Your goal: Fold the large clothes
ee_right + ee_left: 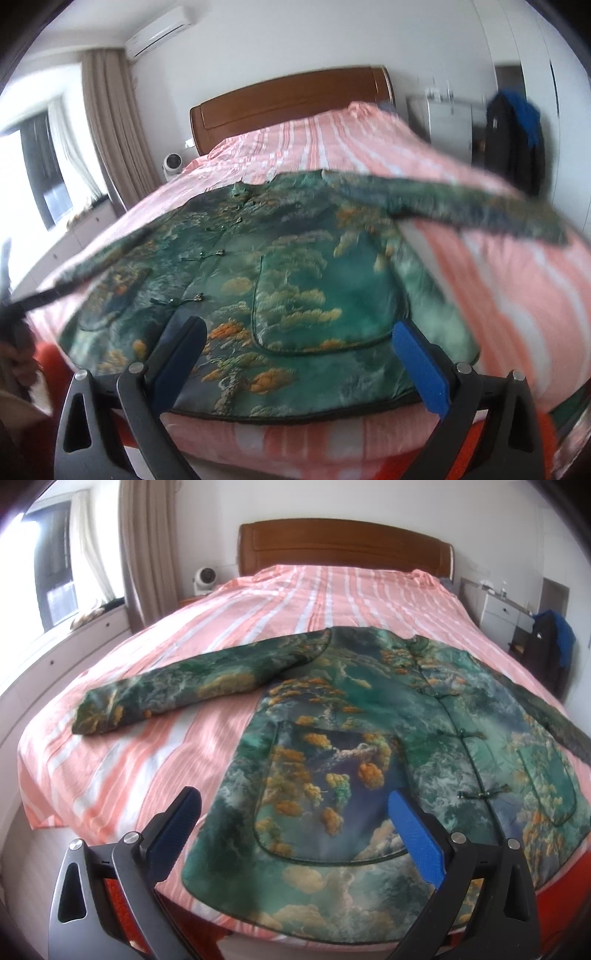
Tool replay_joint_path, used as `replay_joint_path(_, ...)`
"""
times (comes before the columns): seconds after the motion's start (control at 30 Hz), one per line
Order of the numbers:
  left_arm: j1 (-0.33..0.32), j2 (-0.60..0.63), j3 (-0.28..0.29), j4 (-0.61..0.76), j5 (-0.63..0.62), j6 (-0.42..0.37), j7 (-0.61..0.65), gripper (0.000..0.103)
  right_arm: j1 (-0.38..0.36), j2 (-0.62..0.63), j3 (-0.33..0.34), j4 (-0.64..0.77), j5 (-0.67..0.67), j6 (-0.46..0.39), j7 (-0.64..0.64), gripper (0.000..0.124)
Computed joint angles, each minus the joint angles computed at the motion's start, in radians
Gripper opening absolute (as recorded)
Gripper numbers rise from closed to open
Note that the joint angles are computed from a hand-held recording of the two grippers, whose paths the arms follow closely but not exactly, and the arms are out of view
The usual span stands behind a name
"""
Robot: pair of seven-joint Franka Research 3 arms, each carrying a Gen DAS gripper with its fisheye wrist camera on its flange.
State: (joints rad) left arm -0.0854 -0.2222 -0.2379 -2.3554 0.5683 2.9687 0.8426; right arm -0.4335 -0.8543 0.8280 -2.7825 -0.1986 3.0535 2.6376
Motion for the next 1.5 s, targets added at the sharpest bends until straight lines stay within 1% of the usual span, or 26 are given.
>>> replay_joint_path(0.03,0.001,0.0,0.001,-0.002,-0.002,0.0,-0.003,0.101,-0.016,-0.004,0.012,0.008,-0.011,-0.007,-0.006,0.1)
replay_joint_path(0.1,0.0,0.003,0.003,-0.004,-0.007,-0.008,-0.004,0.101,-0.013,-0.015,0.021,0.015,-0.023,-0.028,-0.012,0.1)
replay_joint_path(0.23,-0.001,0.009,-0.001,-0.001,0.002,-0.029,-0.009,0.101,-0.009,-0.016,0.022,0.02,-0.045,-0.034,-0.021,0.1)
replay_joint_path(0.4,0.007,0.009,-0.011,0.0,0.038,-0.025,-0.036,0.101,-0.04,-0.068,0.058,0.015,-0.061,-0.014,-0.008,0.1)
replay_joint_path(0.73,-0.003,0.012,-0.006,0.001,0.051,-0.031,-0.044,0.101,-0.067,-0.068,0.088,0.023,-0.048,0.005,-0.03,0.1)
replay_joint_path(1.07,-0.006,0.02,-0.005,0.008,0.053,-0.046,-0.049,0.101,-0.059,-0.057,0.083,0.026,-0.039,-0.004,-0.047,0.1)
replay_joint_path(1.23,0.003,0.021,-0.008,0.006,0.079,-0.033,-0.068,0.101,-0.062,-0.061,0.085,0.023,-0.034,0.0,-0.042,0.1)
replay_joint_path(1.33,-0.006,0.023,0.004,0.007,0.056,-0.035,-0.05,0.101,-0.064,-0.058,0.086,0.023,-0.032,0.0,-0.04,0.1)
replay_joint_path(1.4,-0.017,0.025,0.021,0.004,0.017,-0.029,-0.024,0.101,-0.068,-0.061,0.089,0.022,-0.033,0.001,-0.039,0.1)
replay_joint_path(1.5,-0.011,0.023,0.023,-0.002,0.0,-0.029,-0.019,0.101,-0.07,-0.052,0.09,0.026,-0.034,-0.003,-0.043,0.1)
